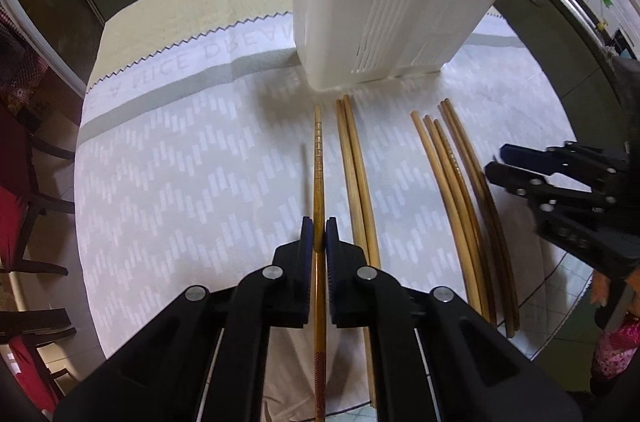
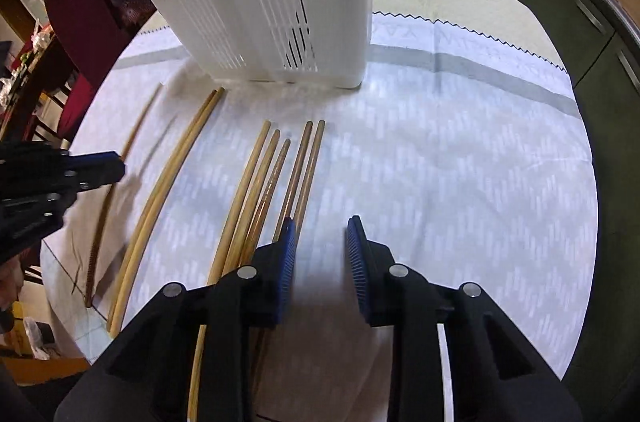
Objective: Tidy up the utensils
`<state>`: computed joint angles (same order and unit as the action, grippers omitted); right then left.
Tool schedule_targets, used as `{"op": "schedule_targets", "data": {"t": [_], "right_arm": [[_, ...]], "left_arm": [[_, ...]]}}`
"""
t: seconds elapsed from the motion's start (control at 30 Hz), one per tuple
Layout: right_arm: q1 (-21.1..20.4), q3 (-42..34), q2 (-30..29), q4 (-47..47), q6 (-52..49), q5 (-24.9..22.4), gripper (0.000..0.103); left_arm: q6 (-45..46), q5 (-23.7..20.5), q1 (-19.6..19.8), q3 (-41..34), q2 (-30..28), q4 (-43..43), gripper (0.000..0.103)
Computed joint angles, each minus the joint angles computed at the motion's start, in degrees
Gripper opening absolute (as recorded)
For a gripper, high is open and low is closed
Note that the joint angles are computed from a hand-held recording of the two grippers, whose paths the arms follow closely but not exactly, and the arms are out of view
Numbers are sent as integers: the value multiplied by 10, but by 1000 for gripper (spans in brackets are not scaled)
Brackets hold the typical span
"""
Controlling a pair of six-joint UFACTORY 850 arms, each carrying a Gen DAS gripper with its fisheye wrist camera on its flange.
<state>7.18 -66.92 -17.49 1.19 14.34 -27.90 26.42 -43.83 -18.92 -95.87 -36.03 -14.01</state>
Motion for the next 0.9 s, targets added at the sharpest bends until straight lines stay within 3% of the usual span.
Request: {"op": "schedule_targets", "data": {"t": [0.37, 0.53, 0.6, 0.67, 0.9], "right_arm": [[25, -56, -44, -87, 81, -49, 15], [30, -93, -75, -78, 81, -74, 14], [27, -99, -82, -71, 81, -74, 8], [25, -96, -80, -70, 87, -68, 7], [25, -24, 1, -58, 88, 30, 6]], "left_arm": [[61, 28, 16, 48, 43, -45, 6], [81, 40, 18, 62, 57, -61, 6], [91, 41, 20, 66, 61, -71, 6], [100, 44, 22, 71, 66, -79, 6], [144, 53, 34, 92, 94, -125, 7]]}}
